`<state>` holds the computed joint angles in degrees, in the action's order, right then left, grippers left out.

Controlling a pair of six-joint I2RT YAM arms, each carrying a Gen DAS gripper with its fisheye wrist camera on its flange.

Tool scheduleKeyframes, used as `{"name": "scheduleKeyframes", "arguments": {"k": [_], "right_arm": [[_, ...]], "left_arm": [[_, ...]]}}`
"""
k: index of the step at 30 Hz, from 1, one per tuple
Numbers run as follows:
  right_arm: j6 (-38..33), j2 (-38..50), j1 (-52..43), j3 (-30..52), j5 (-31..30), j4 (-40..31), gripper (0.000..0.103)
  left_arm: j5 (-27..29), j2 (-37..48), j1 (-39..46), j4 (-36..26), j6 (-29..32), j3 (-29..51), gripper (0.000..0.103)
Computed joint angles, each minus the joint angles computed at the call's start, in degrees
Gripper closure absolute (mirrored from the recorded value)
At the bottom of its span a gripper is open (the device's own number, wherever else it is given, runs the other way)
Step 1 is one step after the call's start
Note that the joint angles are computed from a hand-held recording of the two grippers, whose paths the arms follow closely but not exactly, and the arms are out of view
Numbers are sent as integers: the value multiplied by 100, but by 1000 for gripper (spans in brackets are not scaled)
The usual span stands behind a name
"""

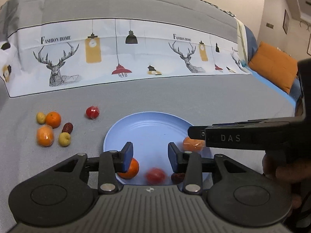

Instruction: Organize fruits

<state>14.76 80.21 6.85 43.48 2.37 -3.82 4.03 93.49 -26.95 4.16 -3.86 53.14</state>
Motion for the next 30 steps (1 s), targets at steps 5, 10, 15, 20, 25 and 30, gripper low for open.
{"name": "scheduleKeyframes", "arguments": {"k": [5, 10, 15, 20, 25, 30], "right_arm": [[15, 30, -10, 37, -13, -45, 48], [-9, 54, 24, 47, -7, -50, 48], [-31, 65, 17, 49, -15, -45, 48], [-43, 83, 42, 60, 14, -50, 48], [-79, 111, 74, 74, 22, -55, 48], [-83, 137, 99, 93, 29, -75, 48]], "left_arm": [[-45, 70, 74, -66, -180, 71, 59], [-42, 100, 157, -223, -271, 179, 59], [39, 114, 213, -312, -303, 222, 59], [40, 136, 253, -349, -388, 252, 59], [33, 121, 267, -367, -419, 250, 59], [20, 100, 244, -361, -411, 224, 59]]}}
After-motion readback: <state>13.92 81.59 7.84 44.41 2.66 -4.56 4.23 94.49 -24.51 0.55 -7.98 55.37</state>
